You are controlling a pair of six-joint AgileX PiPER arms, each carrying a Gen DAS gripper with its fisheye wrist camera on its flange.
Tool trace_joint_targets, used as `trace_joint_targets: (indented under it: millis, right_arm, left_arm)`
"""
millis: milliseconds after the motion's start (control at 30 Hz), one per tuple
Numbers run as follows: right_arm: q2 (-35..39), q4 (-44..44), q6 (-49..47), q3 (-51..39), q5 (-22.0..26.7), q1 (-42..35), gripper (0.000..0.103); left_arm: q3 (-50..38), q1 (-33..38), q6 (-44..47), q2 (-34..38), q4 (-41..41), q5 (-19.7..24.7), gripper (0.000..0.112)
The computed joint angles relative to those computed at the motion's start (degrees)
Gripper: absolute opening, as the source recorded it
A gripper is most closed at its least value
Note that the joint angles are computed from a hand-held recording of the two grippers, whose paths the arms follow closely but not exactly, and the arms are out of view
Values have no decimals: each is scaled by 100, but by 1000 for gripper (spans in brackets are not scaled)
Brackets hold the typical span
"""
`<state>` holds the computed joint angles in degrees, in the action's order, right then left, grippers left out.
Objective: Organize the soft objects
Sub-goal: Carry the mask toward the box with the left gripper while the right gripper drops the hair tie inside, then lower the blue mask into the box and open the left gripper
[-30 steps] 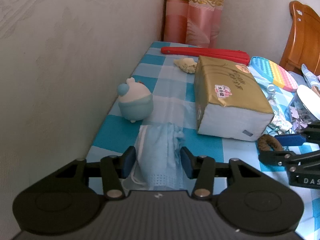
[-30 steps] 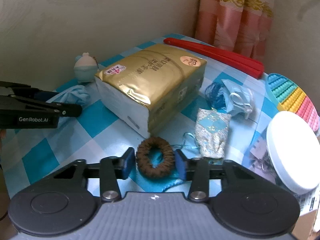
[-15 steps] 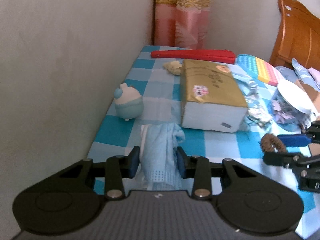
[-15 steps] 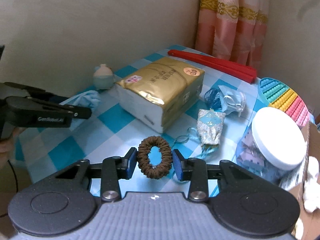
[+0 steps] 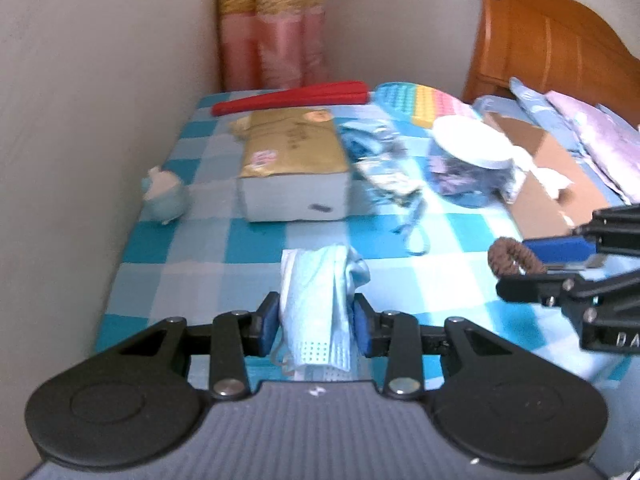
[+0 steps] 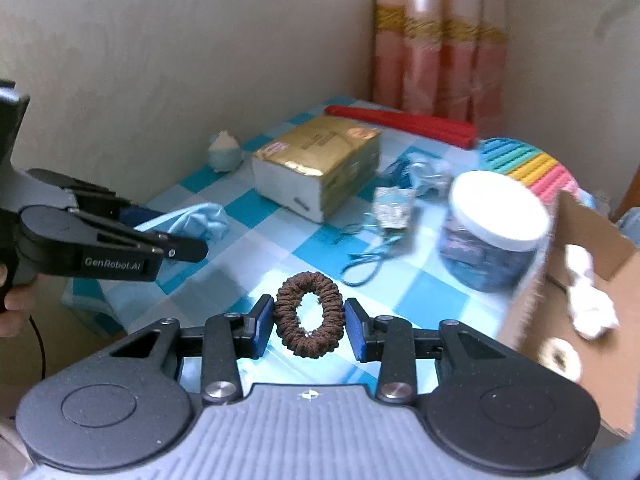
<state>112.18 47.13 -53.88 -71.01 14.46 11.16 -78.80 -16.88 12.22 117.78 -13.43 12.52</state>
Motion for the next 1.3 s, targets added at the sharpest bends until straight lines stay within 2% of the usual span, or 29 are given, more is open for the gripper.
trace_joint_targets:
  millis: [100, 367, 633, 667, 767, 833, 900, 967, 1067, 1167, 1300]
  right_arm:
    - [-330, 412, -466, 343, -25, -235, 43]
    - [-1000, 1506, -1741, 920, -340, -946, 43]
    - [-670, 1265, -1535, 510, -439, -1464, 44]
    - [-588, 1175, -1440, 425, -406, -1494, 46]
    - [-401, 850, -1060, 273, -350, -1515, 71]
    - [-384, 1230, -1471, 332, -289, -1517, 77]
    - [-421, 1574, -1835, 439, -173, -1536, 94]
    - [-474, 2016, -2190, 570, 6, -1584, 102]
    - [-622, 2179, -2272, 793, 158, -1609, 103]
    - [-844, 1991, -2029, 1075, -79, -1505, 103]
    - [-1095, 1265, -1152, 1432, -394, -1375, 103]
  left_arm:
    - [57, -154, 218, -105, -174, 53, 37]
    - [-18, -476, -102, -153, 177, 144, 37]
    - [-298, -707, -507, -27, 634, 312, 37]
    - [-341, -730, -538, -10, 676, 334, 37]
    - [-522, -818, -589, 54, 816, 429, 37]
    - [-655, -866, -578, 101, 871, 497, 37]
    - [-836, -917, -519, 188, 890, 606, 37]
    - [-1110, -953, -321, 324, 756, 833, 37]
    - [-1515, -971, 25, 522, 445, 1210, 37]
    - [-1956, -1012, 189, 707, 306, 1605, 37]
    - [-2789, -1114, 165, 1015, 378, 2216, 37]
